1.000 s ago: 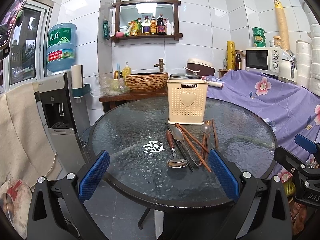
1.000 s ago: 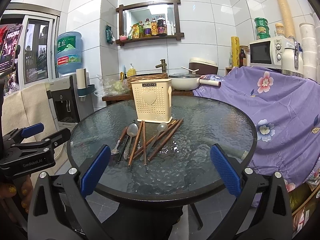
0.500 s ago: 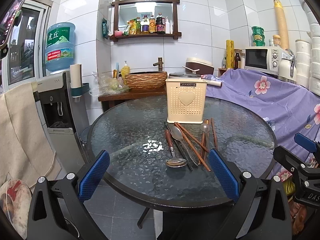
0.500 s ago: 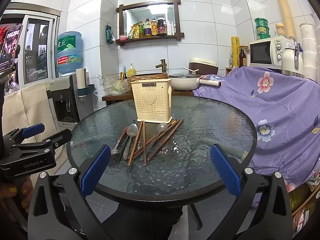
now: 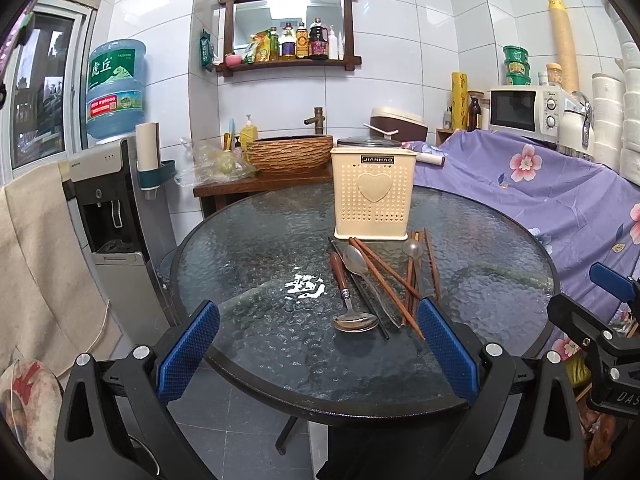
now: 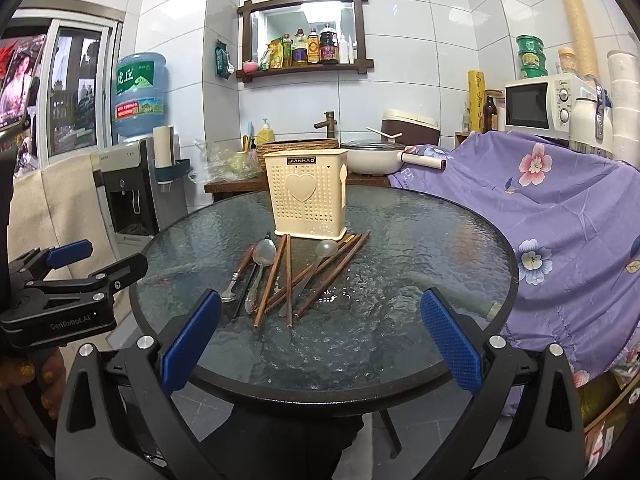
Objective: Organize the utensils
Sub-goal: 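Move left tool to the wooden-handled spoon while right tool reaches the brown chopsticks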
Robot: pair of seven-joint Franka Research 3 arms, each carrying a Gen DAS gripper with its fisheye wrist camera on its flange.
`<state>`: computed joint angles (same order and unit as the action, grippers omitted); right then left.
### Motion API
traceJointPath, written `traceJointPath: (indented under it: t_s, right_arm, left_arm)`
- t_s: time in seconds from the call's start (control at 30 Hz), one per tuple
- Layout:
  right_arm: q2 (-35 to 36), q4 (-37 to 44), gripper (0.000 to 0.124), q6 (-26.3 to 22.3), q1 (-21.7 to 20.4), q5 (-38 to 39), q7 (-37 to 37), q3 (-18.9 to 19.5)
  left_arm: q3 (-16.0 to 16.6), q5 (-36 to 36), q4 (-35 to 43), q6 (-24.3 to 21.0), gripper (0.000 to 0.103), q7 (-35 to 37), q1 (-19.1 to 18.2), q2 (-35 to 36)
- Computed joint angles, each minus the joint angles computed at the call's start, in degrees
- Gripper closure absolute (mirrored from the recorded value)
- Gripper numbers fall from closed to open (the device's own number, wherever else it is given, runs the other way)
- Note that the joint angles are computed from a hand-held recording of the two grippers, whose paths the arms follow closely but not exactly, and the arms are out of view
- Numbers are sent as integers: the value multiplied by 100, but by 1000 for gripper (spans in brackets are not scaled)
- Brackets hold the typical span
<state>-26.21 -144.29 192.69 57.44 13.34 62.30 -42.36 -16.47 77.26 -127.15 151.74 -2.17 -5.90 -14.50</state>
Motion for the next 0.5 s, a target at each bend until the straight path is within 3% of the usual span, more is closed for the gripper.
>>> traceJointPath:
  t_s: [0.1,0.33,0.5]
  right_arm:
    - [152,149,26,-95,78,9,0,-91]
    - [518,718,26,-585,735,451,-294,-736]
    - [1033,1393,26,-1288,1380,935,-626,-1405]
  left_arm:
    - [28,-68,85,-26,6,166,0,134]
    - [169,-288,334,-47,8,577,-21,468]
    - [365,-883,625,225,25,1400,-18,817]
